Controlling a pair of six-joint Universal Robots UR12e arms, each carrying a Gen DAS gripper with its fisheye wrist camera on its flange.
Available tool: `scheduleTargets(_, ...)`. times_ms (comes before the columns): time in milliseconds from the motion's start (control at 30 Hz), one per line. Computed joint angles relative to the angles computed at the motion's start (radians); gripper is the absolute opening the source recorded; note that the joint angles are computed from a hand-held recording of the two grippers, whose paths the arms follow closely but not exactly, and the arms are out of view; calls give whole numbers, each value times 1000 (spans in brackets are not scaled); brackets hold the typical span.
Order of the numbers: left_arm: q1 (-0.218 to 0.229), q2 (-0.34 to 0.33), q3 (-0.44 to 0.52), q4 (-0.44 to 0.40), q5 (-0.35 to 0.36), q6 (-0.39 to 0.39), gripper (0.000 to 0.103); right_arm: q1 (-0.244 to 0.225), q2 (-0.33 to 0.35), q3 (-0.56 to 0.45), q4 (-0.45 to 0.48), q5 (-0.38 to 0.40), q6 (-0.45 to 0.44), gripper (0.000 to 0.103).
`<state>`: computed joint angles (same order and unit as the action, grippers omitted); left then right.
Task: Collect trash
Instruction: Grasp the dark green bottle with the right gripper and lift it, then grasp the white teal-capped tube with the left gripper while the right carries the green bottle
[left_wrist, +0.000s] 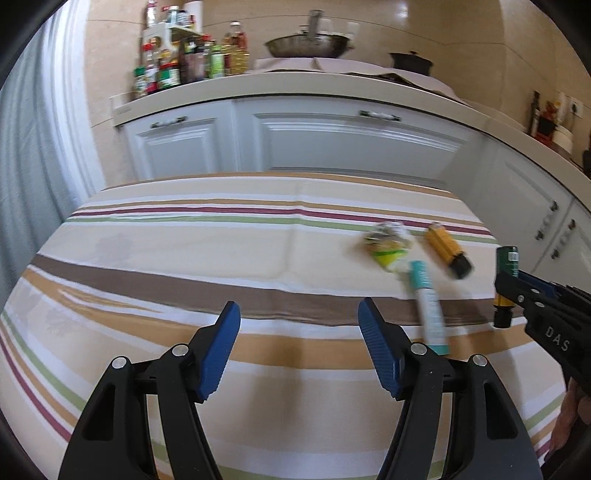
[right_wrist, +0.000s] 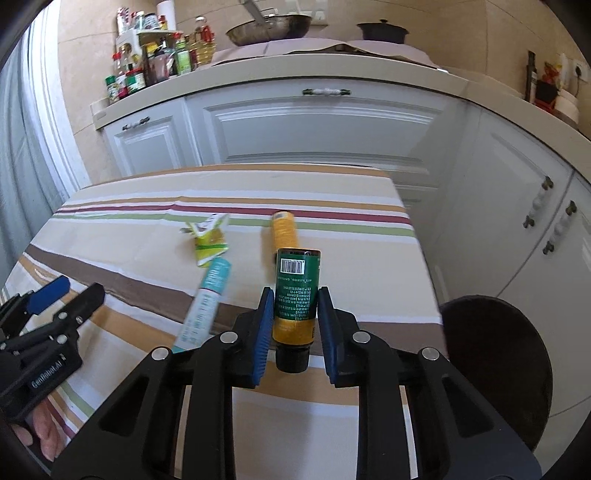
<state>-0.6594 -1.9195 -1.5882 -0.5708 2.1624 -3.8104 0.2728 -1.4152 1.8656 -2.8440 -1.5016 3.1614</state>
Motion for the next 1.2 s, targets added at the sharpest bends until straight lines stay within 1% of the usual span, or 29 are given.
scheduleTargets(167, -9, -33, 43, 8, -23, 34, 65, -21, -14, 18, -18, 15, 7, 23)
scheduleTargets(433, -15, -75, 100, -7, -59, 70, 65, -59, -31, 40, -39, 35, 25, 23)
scheduleTargets(567, -17, -96, 131, -41, -70, 84, 65, -76, -39, 49, -46, 45, 30, 23)
scheduleTargets(667, -12, -104, 147, -69, -96, 76, 63, -88, -42, 55, -48, 53, 35, 23)
scheduleTargets(733, -10, -110, 158, -92, -109, 82, 57, -95, -44, 59, -49, 59, 37, 23)
scheduleTargets(767, -10, -113, 164, -103, -114, 84, 55, -98, -45, 61, -49, 61, 38, 23)
scheduleTargets(833, -7, -117, 172, -124, -133, 89, 46, -102, -46, 63, -50, 64, 40, 23)
scheduleTargets(867, -5, -117, 174, -128, -142, 90, 43, -103, -46, 63, -49, 65, 41, 23)
scheduleTargets(933, -2, -118, 176, -135, -170, 93, 28, -106, -47, 64, -49, 68, 42, 23)
scheduleTargets(967, 1, -118, 175, -137, -187, 95, 23, -107, -47, 65, -50, 69, 43, 23)
scheduleTargets(1000, 0, -118, 174, -134, -184, 97, 21, -108, -48, 66, -51, 70, 43, 23)
scheduleTargets(1100, -2, -113, 165, -111, -187, 106, 20, -109, -51, 69, -55, 70, 46, 23)
scheduleTargets(1200, -7, -107, 154, -83, -169, 105, 19, -110, -56, 74, -60, 70, 45, 23)
